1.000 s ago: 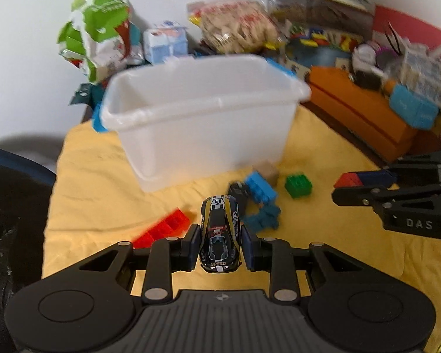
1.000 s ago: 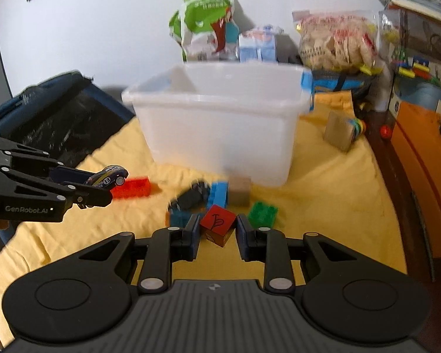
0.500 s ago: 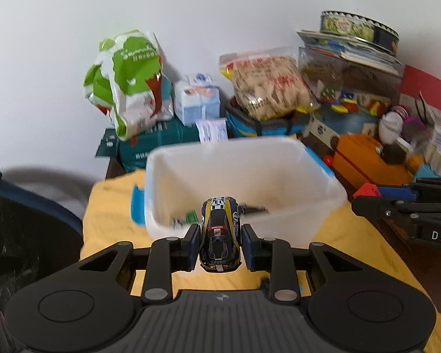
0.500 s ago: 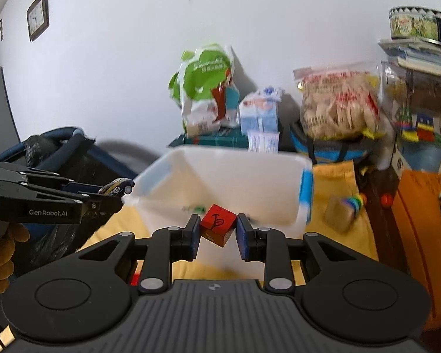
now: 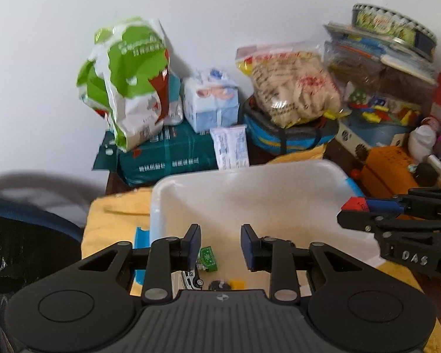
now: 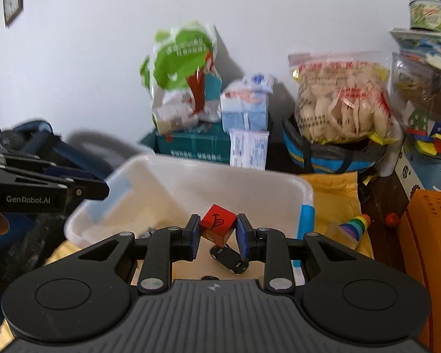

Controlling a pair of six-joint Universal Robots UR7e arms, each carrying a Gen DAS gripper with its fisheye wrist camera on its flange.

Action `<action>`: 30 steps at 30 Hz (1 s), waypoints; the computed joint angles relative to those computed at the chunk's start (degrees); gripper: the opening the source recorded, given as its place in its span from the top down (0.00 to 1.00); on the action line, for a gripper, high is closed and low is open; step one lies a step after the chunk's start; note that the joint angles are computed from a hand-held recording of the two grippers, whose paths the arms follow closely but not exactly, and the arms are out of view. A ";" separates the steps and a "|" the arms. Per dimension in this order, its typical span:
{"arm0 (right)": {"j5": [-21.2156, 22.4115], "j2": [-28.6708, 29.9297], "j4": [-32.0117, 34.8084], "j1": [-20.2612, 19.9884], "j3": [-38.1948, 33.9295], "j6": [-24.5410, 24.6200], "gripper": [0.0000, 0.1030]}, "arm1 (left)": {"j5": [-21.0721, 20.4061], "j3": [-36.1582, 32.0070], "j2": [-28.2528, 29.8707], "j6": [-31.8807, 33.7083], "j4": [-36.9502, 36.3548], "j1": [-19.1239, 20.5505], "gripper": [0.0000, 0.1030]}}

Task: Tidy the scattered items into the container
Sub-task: 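Carry the race car and red cube over the clear bin and open both grippers, then grasp the long red brick with left gripper while right grasps the green duplo block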

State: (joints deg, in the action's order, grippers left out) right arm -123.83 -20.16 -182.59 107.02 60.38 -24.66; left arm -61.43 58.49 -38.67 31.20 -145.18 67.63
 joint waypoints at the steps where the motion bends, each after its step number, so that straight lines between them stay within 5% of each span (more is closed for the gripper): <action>1: -0.94 0.63 2.74 -0.16 -1.64 0.75 0.55 | 0.77 -1.22 0.81 -0.54 1.35 0.07 0.63; 2: -1.95 1.37 4.25 -0.33 -3.08 1.50 0.33 | 1.21 -1.97 1.34 -0.87 2.11 0.15 0.63; 3: -2.31 1.84 4.04 -0.50 -3.73 1.42 0.29 | 1.93 -2.19 1.65 -0.93 2.08 0.13 0.63; 10: -0.01 -0.87 -2.15 0.04 1.36 -0.17 0.29 | -0.81 5.49 -3.78 0.88 -3.82 0.25 0.62; 14: 3.54 -4.84 -13.65 0.99 11.52 -5.17 0.29 | -3.39 14.66 -9.73 4.55 -9.65 0.93 0.57; 18: 0.50 -5.52 -23.06 1.39 19.34 -7.73 0.29 | -3.20 22.42 -13.51 8.80 -13.00 2.17 0.54; 24: -6.36 -3.22 -21.30 -0.27 23.30 -2.07 0.36 | 0.58 28.24 -13.56 13.01 -14.46 3.96 0.54; 30: -8.60 -0.37 -19.73 -1.44 21.25 0.69 0.42 | 2.06 28.24 -11.70 13.23 -13.96 5.52 0.54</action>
